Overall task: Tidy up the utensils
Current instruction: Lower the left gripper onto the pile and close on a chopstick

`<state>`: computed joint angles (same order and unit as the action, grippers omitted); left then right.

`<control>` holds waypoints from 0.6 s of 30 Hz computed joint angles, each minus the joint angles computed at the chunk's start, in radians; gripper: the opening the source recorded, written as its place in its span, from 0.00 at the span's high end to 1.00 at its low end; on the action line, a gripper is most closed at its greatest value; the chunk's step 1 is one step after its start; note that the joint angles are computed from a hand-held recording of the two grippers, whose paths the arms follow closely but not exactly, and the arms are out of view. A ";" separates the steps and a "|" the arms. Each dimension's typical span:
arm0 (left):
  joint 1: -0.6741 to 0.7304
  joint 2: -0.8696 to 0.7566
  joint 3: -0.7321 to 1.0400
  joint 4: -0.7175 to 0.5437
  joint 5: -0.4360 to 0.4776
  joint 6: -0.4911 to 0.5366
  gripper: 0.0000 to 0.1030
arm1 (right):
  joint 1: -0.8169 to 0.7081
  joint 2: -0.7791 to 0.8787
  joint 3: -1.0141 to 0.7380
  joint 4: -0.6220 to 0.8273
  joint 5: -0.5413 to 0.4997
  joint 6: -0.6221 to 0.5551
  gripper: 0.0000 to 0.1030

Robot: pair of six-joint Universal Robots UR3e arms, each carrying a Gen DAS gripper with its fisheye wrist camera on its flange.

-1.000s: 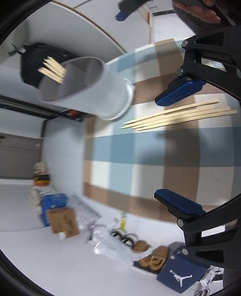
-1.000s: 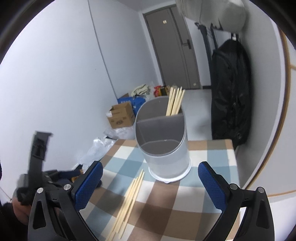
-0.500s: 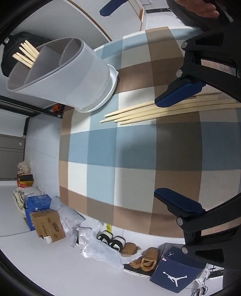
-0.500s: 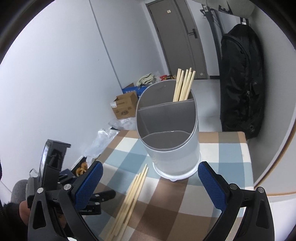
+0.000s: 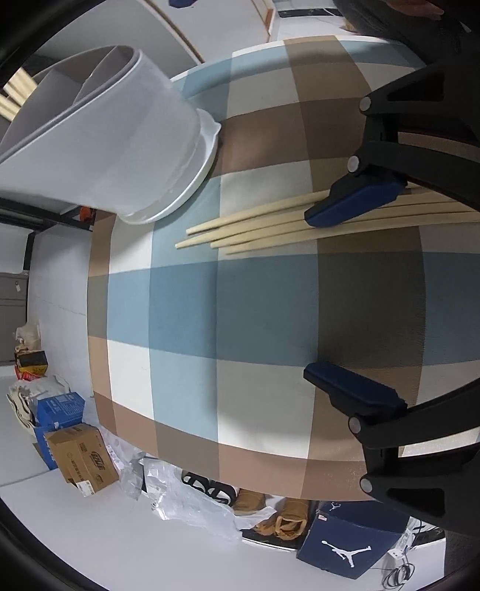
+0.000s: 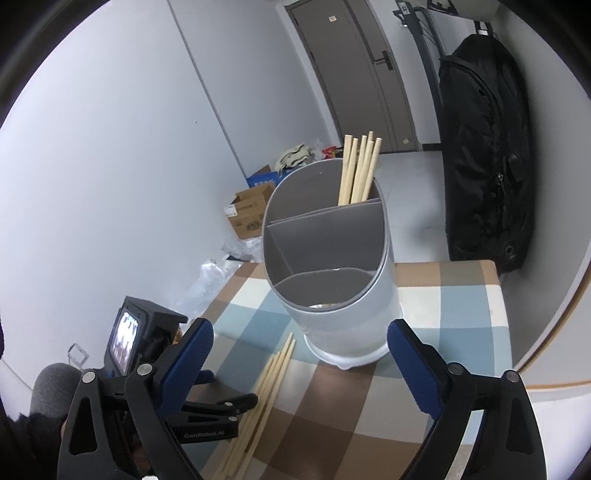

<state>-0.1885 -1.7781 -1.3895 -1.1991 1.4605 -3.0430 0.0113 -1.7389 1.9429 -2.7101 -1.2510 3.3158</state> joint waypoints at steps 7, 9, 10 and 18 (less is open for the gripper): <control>-0.035 -0.027 0.017 0.014 0.059 -0.013 0.30 | -0.056 -0.001 0.009 0.022 0.063 0.020 0.07; -0.040 -0.029 0.014 0.026 0.068 -0.014 0.30 | -0.066 -0.005 0.011 0.021 0.073 0.025 0.07; -0.035 -0.032 0.018 0.021 0.061 -0.015 0.31 | -0.069 -0.006 0.011 0.022 0.077 0.028 0.07; -0.032 -0.071 0.072 0.028 0.037 -0.008 0.73 | -0.078 -0.035 0.024 0.020 0.084 0.021 0.07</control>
<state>-0.2207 -1.8490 -1.3179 -1.1711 1.4977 -3.0513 -0.0672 -1.7738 1.9671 -2.6901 -1.1665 3.3370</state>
